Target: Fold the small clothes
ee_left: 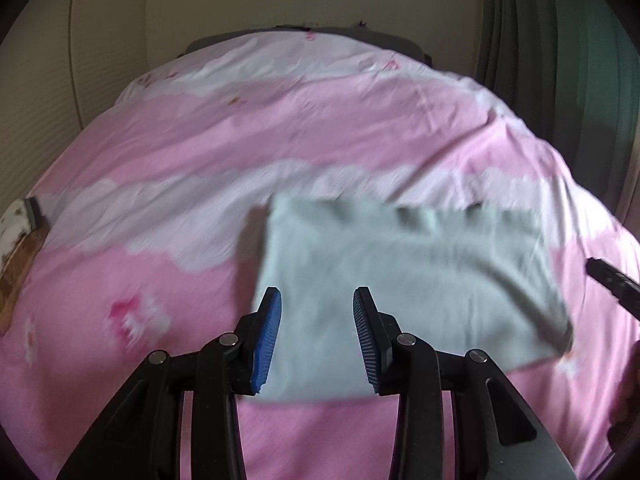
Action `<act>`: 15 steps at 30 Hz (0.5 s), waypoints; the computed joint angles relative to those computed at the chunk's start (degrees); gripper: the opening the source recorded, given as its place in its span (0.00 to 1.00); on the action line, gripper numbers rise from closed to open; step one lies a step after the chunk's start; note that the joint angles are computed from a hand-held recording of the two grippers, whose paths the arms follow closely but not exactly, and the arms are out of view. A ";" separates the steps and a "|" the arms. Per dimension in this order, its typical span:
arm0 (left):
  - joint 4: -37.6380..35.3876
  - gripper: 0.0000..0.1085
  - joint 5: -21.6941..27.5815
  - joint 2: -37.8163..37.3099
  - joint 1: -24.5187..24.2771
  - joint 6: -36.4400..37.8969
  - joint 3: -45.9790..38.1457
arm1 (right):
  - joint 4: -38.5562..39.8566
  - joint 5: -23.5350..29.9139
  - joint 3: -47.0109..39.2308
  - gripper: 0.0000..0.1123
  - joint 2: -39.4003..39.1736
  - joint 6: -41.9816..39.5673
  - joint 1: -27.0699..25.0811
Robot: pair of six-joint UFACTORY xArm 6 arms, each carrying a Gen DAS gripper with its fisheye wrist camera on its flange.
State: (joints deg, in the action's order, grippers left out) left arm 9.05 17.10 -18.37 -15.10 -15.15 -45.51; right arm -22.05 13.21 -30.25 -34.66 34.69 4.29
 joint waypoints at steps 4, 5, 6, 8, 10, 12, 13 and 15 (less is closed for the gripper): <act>-0.24 0.34 0.07 4.44 -0.93 -0.80 -5.22 | 17.33 -2.33 -5.76 0.43 8.13 -15.53 -0.93; -0.10 0.34 0.12 5.49 -1.01 -0.96 -6.33 | 22.31 -2.50 -6.97 0.43 9.79 -19.98 -0.75; 0.34 0.34 0.23 6.14 -1.03 -1.32 -7.04 | 26.71 -2.06 -8.77 0.43 12.01 -23.94 -0.73; 0.60 0.34 0.26 7.45 -1.03 -1.50 -8.12 | 30.17 -1.68 -10.57 0.43 14.45 -27.79 -0.62; 2.27 0.34 0.39 8.29 -1.03 -2.77 -8.69 | 34.36 -1.91 -11.71 0.43 16.29 -32.25 -0.19; 3.65 0.34 0.23 8.84 -0.95 -3.77 -8.83 | 37.50 -1.20 -13.00 0.42 18.00 -35.72 -0.01; 4.08 0.34 0.17 9.18 -0.90 -4.13 -8.91 | 37.31 -1.09 -13.53 0.42 18.83 -35.65 -0.11; 4.51 0.34 0.05 9.73 -0.81 -4.41 -9.03 | 36.49 -0.97 -14.07 0.41 20.02 -34.66 -0.48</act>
